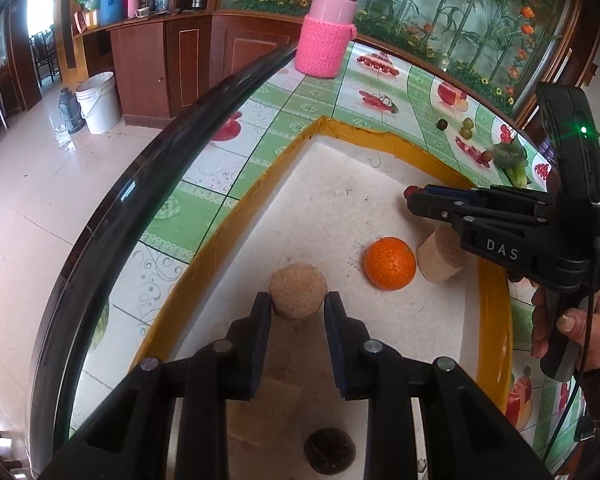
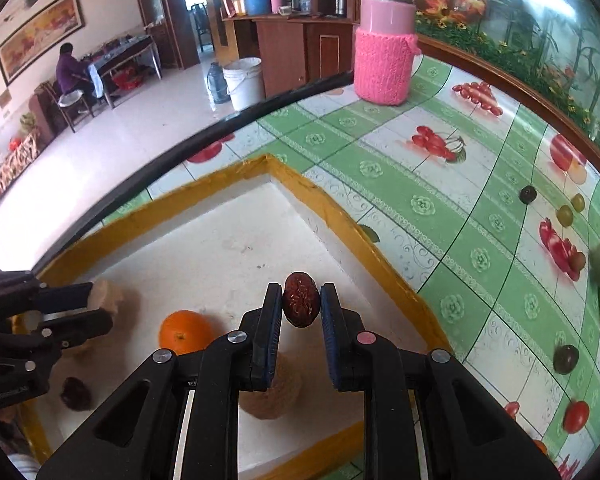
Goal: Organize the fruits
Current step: 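Carry both into the tray, releasing the red date and the tan slice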
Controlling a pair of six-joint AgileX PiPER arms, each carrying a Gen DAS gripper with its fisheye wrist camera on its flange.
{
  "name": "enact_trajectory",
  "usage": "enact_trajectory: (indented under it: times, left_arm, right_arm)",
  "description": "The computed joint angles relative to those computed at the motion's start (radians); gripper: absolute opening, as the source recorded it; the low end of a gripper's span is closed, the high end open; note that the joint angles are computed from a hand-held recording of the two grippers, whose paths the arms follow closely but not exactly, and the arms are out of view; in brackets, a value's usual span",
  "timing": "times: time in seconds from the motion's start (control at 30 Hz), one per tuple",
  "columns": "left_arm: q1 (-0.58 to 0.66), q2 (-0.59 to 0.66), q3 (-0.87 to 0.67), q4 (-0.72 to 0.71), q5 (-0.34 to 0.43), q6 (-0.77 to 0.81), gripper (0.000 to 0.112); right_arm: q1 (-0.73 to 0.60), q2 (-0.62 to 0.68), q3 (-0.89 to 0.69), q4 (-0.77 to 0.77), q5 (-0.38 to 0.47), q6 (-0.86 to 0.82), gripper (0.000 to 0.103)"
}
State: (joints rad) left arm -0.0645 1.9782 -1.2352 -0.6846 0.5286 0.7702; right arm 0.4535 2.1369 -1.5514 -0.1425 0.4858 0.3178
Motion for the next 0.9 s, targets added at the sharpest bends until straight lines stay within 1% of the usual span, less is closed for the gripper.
enact_trajectory:
  times: [0.1,0.27,0.33,0.47,0.57,0.63,0.7,0.8,0.87,0.9]
  left_arm:
    - [-0.003,0.019,-0.02,0.015,0.013,-0.021,0.03]
    - [-0.016,0.03,-0.04,0.084,0.021,-0.089,0.031]
    - [-0.023,0.026,-0.04,0.113,0.02,-0.108,0.031]
    - [-0.022,0.013,-0.028,0.136,0.028,-0.137,0.031]
    - [-0.022,-0.024,0.01,0.147,0.005,-0.145,0.039]
    - [-0.021,-0.054,0.037,0.154,-0.009,-0.153,0.047]
    - [-0.015,-0.086,0.065,0.152,-0.02,-0.156,0.052]
    - [-0.001,-0.131,0.1,0.129,-0.012,-0.143,0.056]
    - [0.003,-0.164,0.128,0.112,-0.008,-0.127,0.057]
    - [0.001,-0.181,0.142,0.11,-0.01,-0.122,0.058]
  right_arm:
    - [-0.002,0.007,0.002,-0.008,-0.007,0.005,0.019]
    - [-0.003,0.02,-0.007,-0.025,0.005,0.013,0.019]
    - [0.003,0.017,-0.004,-0.072,0.013,0.054,0.025]
    - [0.003,-0.004,0.014,-0.082,0.021,0.078,0.027]
    - [-0.002,-0.056,0.07,-0.088,0.006,0.123,0.028]
    - [-0.009,-0.1,0.116,-0.065,-0.013,0.13,0.029]
    - [-0.017,-0.153,0.172,-0.036,-0.036,0.134,0.03]
    - [-0.024,-0.235,0.262,-0.002,-0.074,0.144,0.032]
    - [-0.026,-0.287,0.323,0.025,-0.09,0.137,0.033]
    - [-0.023,-0.315,0.357,0.015,-0.094,0.154,0.033]
